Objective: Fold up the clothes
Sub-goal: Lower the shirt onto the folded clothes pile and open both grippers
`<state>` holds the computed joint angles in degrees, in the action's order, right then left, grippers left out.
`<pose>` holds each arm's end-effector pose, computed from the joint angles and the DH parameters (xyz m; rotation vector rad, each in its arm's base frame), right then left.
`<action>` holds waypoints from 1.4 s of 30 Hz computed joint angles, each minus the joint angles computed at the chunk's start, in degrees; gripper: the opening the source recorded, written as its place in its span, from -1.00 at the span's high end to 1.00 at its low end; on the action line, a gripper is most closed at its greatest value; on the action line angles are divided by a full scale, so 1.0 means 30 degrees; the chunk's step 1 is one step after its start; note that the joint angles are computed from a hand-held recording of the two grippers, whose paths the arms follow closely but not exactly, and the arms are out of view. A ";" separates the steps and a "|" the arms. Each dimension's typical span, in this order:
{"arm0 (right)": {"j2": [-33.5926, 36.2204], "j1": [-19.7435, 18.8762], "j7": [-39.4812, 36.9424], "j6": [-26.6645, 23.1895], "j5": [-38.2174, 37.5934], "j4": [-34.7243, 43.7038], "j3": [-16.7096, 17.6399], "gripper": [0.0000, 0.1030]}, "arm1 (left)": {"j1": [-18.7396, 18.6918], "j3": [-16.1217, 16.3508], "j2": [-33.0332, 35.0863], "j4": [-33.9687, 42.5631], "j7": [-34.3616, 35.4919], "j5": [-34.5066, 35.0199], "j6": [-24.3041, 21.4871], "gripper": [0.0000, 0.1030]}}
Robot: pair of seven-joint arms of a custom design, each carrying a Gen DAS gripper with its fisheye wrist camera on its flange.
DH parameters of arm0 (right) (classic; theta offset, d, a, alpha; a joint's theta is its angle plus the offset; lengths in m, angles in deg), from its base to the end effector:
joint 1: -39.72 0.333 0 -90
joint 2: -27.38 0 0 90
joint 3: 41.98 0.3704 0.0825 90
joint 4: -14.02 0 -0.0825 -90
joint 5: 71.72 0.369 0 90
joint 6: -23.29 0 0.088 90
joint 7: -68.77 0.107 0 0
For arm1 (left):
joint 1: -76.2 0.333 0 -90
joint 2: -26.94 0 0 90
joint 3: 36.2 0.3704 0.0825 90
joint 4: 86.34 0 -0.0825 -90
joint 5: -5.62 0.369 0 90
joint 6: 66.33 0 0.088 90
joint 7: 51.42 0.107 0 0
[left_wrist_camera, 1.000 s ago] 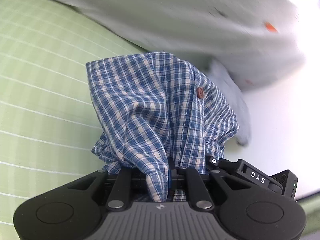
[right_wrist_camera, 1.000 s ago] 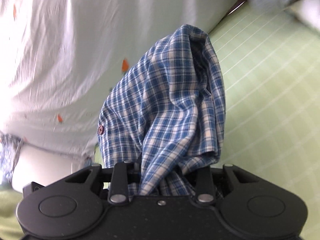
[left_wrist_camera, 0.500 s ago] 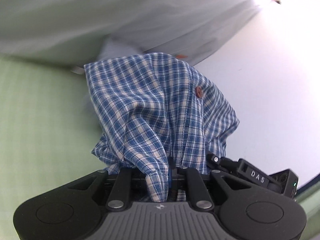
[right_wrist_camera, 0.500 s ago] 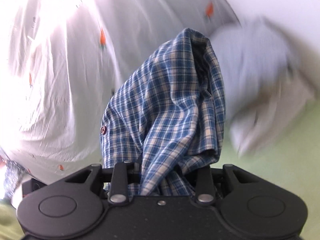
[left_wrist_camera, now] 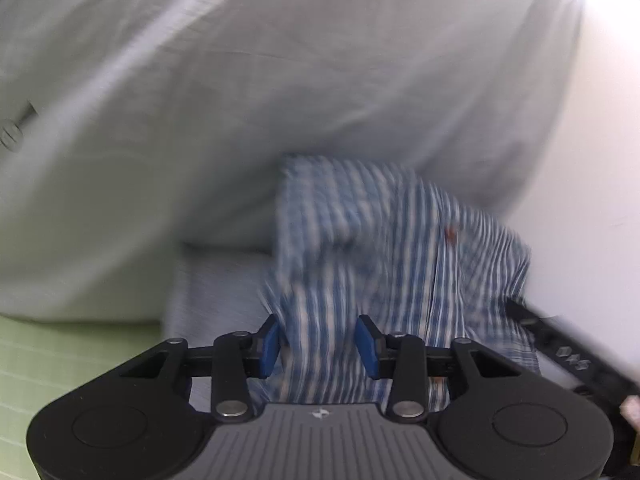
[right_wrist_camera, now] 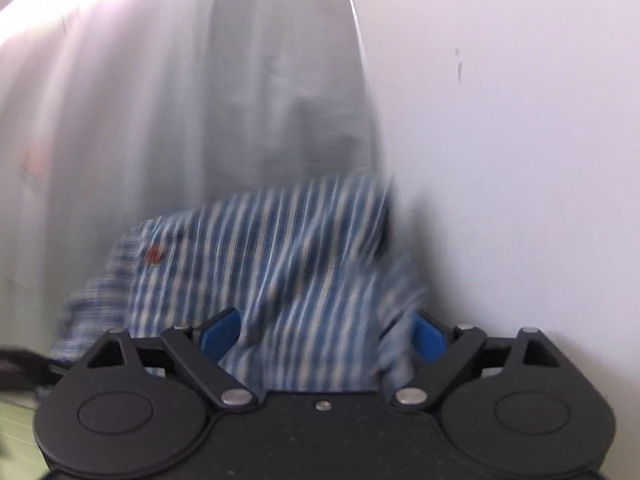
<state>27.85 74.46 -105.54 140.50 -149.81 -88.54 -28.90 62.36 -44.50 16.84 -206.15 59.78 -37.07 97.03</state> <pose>0.4330 0.3970 0.6602 -1.2404 1.6612 -1.2533 0.4978 -0.1709 0.6593 -1.6572 1.9310 -1.3666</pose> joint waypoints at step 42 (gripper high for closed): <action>-0.0555 0.4720 0.2420 -0.5114 0.4340 -0.1525 0.3142 -0.99 | -0.0734 0.2145 -0.9960 -1.0034 0.3531 0.0716 -0.0410 -1.00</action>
<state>26.19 88.62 -98.28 125.16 -136.79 -93.11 -19.47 60.16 -38.06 -13.04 -236.25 70.37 -34.92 95.80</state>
